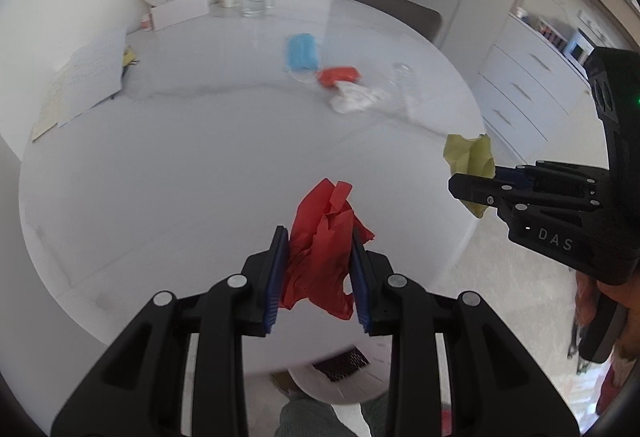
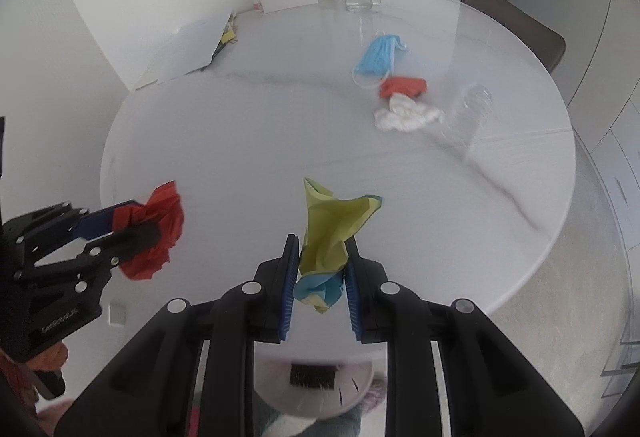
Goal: Collect trash
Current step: 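Carry both papers over the wastebasket and open both tools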
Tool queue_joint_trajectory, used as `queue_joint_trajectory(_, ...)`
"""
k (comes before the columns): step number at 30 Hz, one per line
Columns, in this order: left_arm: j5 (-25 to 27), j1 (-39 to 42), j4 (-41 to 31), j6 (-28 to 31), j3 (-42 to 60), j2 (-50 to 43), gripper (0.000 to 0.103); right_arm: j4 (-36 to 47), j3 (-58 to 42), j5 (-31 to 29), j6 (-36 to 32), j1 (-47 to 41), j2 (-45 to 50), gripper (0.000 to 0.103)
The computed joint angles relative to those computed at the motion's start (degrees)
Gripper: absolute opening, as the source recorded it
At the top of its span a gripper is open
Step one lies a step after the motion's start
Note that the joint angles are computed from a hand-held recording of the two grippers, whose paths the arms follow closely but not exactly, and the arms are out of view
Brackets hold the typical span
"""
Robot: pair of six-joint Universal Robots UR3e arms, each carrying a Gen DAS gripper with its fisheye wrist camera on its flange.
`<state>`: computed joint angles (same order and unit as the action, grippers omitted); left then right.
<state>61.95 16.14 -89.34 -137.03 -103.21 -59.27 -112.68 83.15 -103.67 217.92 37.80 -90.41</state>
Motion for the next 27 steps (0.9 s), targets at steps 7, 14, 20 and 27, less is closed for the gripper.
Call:
queue_joint_trajectory(7,2.4,-4.5,-12.2,1.0,-3.4,13.3,0.030,6.0,12.0,-0.5,4.9,6.9,-15.9,0.025)
queue_joint_trajectory(14,8.0,-17.1,-5.5,-11.5,-9.5,15.4,0.030,6.2,20.1,2.6,5.7,9.4,-23.6,0.025)
queue_joint_trajectory(20,13.5,-25.2,0.7,-21.8,-12.2,13.5,0.032,5.4,23.0,5.3,2.4,8.7,-26.1,0.025)
queue_joint_trajectory(27,18.8,-30.0,3.9,-28.3,-12.8,11.0,0.080,4.7,24.9,7.6,-1.5,6.1,-28.4,0.025)
